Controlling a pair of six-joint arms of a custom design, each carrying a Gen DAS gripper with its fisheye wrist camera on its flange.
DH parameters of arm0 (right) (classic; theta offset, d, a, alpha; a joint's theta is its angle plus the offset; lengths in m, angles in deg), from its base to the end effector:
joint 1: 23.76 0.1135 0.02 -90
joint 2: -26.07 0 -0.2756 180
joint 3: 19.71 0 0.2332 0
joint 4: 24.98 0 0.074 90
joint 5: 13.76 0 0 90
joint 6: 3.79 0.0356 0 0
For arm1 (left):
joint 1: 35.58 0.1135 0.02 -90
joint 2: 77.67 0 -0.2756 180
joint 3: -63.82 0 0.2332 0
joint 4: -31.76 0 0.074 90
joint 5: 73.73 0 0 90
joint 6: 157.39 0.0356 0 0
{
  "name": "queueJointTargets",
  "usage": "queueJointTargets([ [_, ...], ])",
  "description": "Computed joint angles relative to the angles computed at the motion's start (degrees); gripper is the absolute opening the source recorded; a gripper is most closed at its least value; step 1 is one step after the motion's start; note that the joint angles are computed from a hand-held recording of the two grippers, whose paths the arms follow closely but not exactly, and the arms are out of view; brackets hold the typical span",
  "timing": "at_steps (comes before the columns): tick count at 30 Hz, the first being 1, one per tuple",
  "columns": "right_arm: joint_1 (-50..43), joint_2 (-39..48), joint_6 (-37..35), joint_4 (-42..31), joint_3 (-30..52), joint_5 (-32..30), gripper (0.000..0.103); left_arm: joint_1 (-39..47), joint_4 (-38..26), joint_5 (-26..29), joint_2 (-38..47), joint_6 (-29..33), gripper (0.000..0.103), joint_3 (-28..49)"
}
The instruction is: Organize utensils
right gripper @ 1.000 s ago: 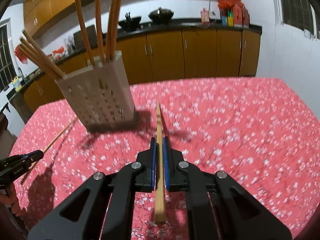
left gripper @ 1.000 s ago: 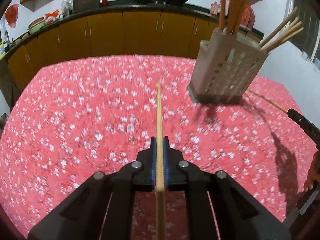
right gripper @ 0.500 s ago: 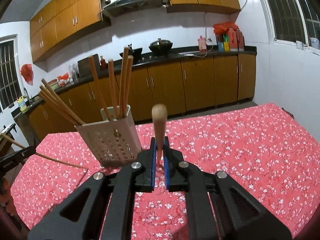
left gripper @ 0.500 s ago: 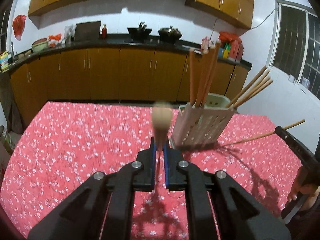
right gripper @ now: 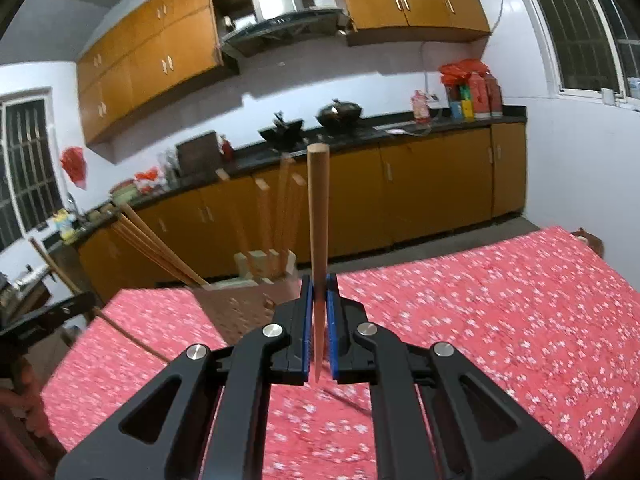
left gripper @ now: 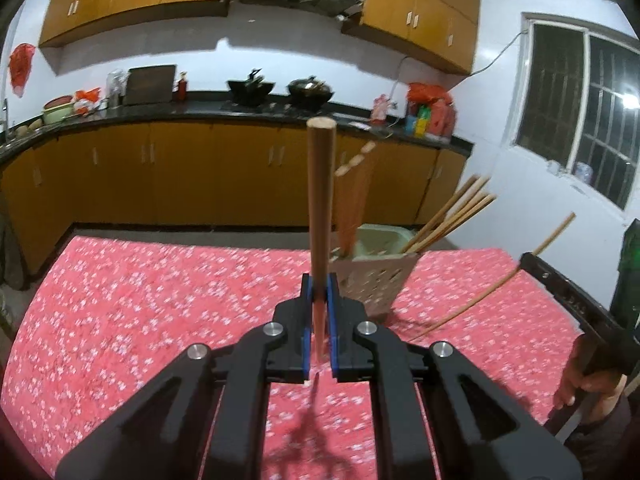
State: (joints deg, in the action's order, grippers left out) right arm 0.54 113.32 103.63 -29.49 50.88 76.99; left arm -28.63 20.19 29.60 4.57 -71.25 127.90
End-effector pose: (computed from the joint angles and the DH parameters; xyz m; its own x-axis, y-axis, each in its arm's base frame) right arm 0.3031 0.1364 0.2823 -0.4339 0.1325 -0.8912 -0.2835 0.9188 0.2747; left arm 0.2975 0.0280 0.2600 -0.4966 -0.1265 -0.8587 0.0477 0.9838 -0.1725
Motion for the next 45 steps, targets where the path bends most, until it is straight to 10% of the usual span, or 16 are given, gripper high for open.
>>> queueJointTargets([
  [11,2.90,-3.69,-1.48,3.50,7.10,-0.57,0.007,-5.13,0.03,-0.69,-2.39,-1.81,0.008,8.64],
  [24,6.75,11.76,-9.38,3.36,21.47,6.78,0.007,-9.41,8.58,-13.21,6.13,-4.93,0.008,15.64],
  [37,6.50,15.82,-7.98,-0.76,23.61,4.50,0.008,-7.92,13.07,-10.06,16.66,-5.80,0.008,17.60],
  [45,5.63,11.40,-6.32,1.44,18.44,3.81,0.033,-5.39,14.74,-7.16,12.29,-7.19,0.029,13.18],
])
